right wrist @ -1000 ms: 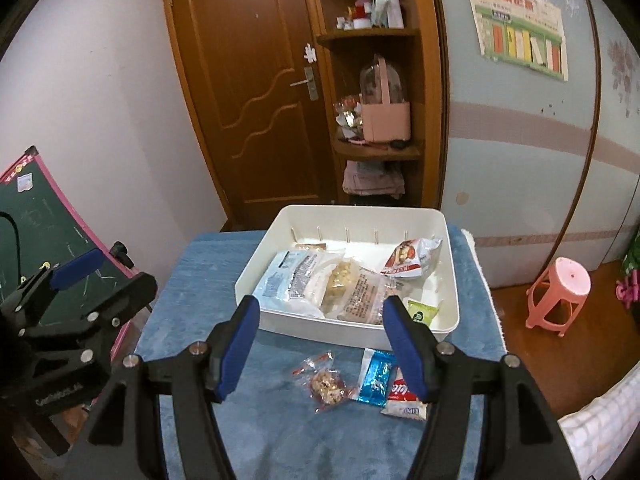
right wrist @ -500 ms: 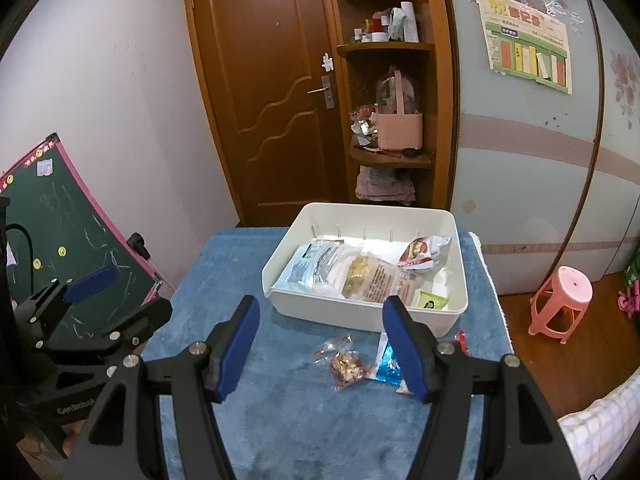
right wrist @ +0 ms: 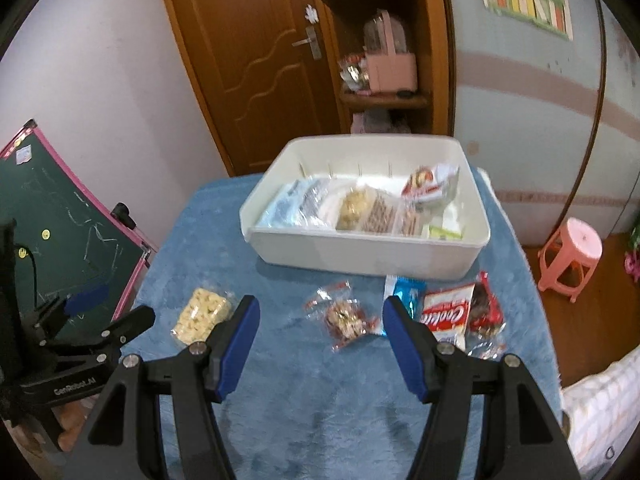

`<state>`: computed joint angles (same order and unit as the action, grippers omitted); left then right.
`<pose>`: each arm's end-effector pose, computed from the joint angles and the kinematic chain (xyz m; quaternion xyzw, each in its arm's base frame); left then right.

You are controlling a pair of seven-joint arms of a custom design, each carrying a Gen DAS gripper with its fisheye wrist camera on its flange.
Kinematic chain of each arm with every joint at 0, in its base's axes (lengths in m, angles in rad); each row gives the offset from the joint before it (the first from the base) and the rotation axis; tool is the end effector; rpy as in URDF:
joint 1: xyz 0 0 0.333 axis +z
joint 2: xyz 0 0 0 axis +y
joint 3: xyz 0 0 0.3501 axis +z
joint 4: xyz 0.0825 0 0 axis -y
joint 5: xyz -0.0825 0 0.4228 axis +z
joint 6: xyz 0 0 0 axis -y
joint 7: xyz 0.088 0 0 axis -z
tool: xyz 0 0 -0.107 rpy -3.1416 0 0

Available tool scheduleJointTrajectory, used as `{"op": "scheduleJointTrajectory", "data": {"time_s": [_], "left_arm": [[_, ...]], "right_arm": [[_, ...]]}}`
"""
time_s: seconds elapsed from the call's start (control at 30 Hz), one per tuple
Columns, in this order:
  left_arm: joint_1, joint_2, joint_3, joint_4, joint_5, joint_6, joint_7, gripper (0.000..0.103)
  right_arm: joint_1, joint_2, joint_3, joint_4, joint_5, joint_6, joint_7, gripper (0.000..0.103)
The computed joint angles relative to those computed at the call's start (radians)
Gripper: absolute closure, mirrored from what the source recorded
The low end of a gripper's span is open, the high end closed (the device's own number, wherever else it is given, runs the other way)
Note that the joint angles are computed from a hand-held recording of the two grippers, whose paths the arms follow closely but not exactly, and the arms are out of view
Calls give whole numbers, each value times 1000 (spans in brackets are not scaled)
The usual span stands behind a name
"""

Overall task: Organize snacks
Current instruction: 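Lower both tools toward the puffed-snack bag and the nut bag, then grasp the puffed-snack bag with left tool while right tool grasps the clear nut bag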

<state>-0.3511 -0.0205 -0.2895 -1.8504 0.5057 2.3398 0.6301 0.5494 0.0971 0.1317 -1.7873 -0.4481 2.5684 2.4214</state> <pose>0.5126 -0.3746 0.6071 -0.6802 0.6553 -0.2446 0.2192 0.5254 0.4299 0.5933 -0.6945 0.6172 -0.1768 0.3248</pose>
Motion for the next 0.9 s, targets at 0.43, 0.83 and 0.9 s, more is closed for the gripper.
{"op": "scheduleJointTrajectory", "data": {"time_s": [0.43,0.83,0.9], "left_arm": [[19,78,26,-40,-28,0,50,13],[33,190,48,7,-122,20,75,13],[36,201,50,9,-141,24,78,13]], "right_arm": [[-7,103,-28,-8,149,27,-79,39],[24,214,-70,57,199,13,-170,39],[32,230,-76,77,196,10,-184,39]]}}
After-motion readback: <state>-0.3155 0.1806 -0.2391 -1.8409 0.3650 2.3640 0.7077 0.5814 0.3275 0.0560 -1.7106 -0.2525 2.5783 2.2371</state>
